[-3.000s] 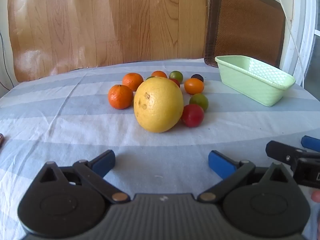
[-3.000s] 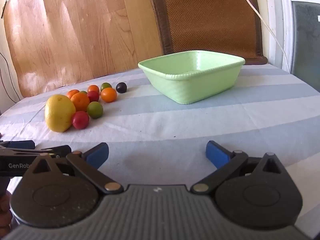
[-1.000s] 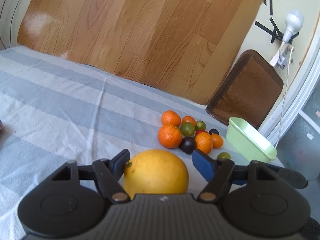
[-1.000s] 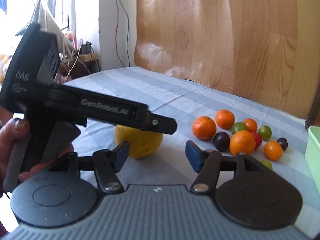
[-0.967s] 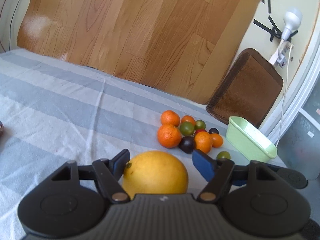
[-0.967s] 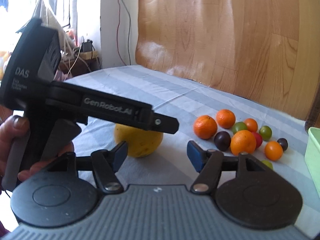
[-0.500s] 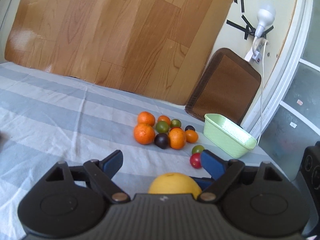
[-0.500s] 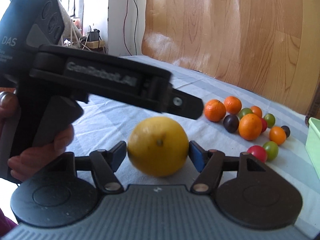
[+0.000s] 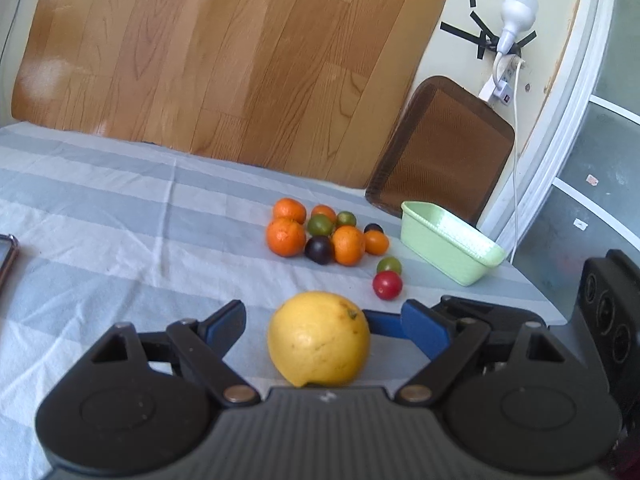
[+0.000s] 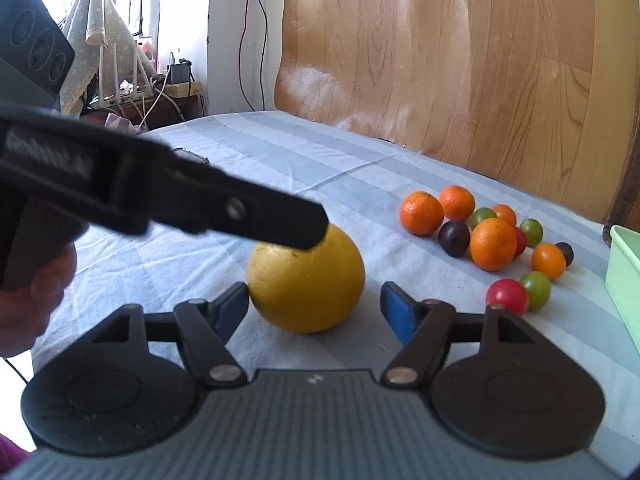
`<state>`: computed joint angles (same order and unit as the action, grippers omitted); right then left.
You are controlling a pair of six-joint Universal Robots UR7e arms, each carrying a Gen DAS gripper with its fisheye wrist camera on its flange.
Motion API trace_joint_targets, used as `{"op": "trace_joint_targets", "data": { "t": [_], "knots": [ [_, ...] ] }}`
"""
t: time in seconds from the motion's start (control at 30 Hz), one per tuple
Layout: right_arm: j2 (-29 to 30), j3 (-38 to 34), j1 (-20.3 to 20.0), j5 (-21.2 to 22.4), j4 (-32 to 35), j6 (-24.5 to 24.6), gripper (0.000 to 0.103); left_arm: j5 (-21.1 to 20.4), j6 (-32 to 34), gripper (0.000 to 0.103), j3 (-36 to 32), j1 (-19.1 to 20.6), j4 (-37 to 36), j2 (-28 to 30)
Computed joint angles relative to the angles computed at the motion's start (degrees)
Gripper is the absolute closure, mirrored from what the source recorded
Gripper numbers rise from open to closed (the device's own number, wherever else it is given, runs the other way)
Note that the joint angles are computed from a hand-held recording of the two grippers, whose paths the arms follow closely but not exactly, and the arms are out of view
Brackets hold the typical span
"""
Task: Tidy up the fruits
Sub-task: 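Carry the grapefruit with the left gripper into the green basket and release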
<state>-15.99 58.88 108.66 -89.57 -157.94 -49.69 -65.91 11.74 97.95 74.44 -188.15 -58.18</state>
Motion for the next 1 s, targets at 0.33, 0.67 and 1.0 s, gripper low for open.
{"op": "trace_joint_targets", "data": {
  "t": [0.33,0.67,1.0],
  "knots": [
    [-0.6,2.8,-0.5,1.6,-8.5,-3.5,0.04,1.3,0.1,0.046,-4.7,-1.3,4.9,2.1],
    [-0.7,-3.5,-5.0,-6.0,-25.5,-0.6,0.04,-7.9,11.6,0.045,-38.5,-5.1,19.4,25.1],
    [5.6,-19.6,-8.6,-11.0,-14.9,3.4,0.039,-4.4,8.1,0.044,-66.1,-4.9,34.8,42.5]
  ]
}}
